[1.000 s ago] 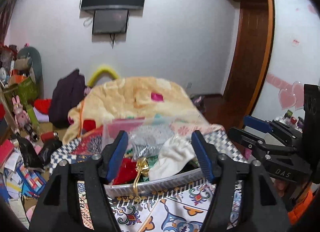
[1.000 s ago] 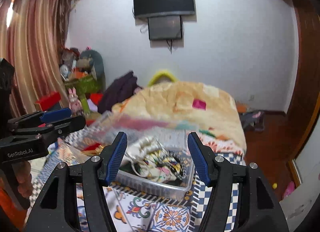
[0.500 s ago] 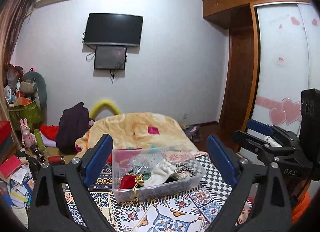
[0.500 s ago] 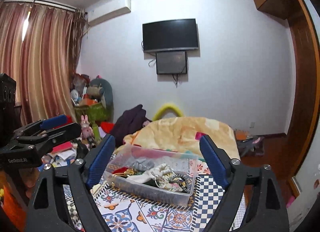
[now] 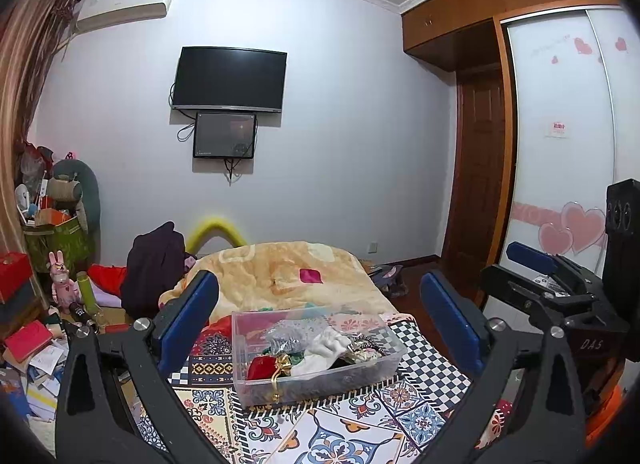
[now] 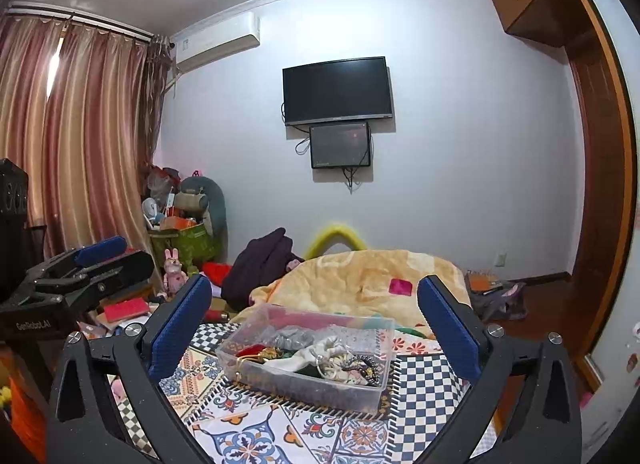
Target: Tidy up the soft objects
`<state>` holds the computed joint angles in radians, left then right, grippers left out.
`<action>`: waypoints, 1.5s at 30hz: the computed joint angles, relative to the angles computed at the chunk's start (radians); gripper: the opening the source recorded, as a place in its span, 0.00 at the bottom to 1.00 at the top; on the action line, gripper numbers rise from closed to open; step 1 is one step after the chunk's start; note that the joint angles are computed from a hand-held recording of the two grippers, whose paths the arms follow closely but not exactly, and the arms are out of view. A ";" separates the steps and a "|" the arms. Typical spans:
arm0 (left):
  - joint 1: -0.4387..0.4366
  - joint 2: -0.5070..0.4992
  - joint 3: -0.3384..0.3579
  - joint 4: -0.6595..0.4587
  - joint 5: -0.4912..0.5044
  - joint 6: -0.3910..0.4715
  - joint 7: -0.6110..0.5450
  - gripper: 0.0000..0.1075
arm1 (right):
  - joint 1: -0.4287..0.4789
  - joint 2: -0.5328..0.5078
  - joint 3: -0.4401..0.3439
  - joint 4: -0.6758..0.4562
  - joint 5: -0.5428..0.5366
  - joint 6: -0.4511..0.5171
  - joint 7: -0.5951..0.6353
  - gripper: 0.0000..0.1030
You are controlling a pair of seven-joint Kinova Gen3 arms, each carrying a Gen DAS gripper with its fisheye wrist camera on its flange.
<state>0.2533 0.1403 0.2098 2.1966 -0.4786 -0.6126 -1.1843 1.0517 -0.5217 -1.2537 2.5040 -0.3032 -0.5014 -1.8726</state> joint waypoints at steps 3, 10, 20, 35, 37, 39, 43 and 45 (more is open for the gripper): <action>0.005 0.002 0.000 0.002 0.011 -0.002 -0.011 0.95 | 0.009 0.002 -0.007 0.001 0.001 -0.005 0.000 1.00; 0.012 0.003 0.000 0.013 0.035 -0.012 -0.042 0.95 | 0.008 -0.004 -0.009 0.009 0.008 -0.011 -0.014 1.00; 0.004 0.000 -0.001 0.018 0.019 -0.020 -0.025 0.96 | 0.005 -0.039 -0.009 0.015 0.019 -0.007 -0.050 1.00; -0.005 -0.002 -0.002 0.018 -0.015 -0.020 -0.007 0.96 | 0.001 -0.038 0.006 0.017 0.047 0.000 -0.070 1.00; -0.006 -0.002 -0.001 0.017 -0.020 -0.018 -0.004 0.96 | 0.001 -0.039 0.006 0.017 0.045 0.002 -0.068 1.00; -0.015 -0.002 0.002 0.014 -0.050 -0.017 0.021 0.96 | -0.004 -0.040 0.013 0.015 0.046 0.009 -0.064 1.00; -0.008 -0.003 0.000 0.012 -0.047 -0.008 0.015 0.96 | 0.001 -0.046 0.010 0.014 0.037 0.013 -0.064 1.00; -0.010 -0.003 0.001 0.010 -0.056 -0.006 0.020 0.96 | 0.004 -0.051 0.009 0.014 0.035 0.016 -0.067 1.00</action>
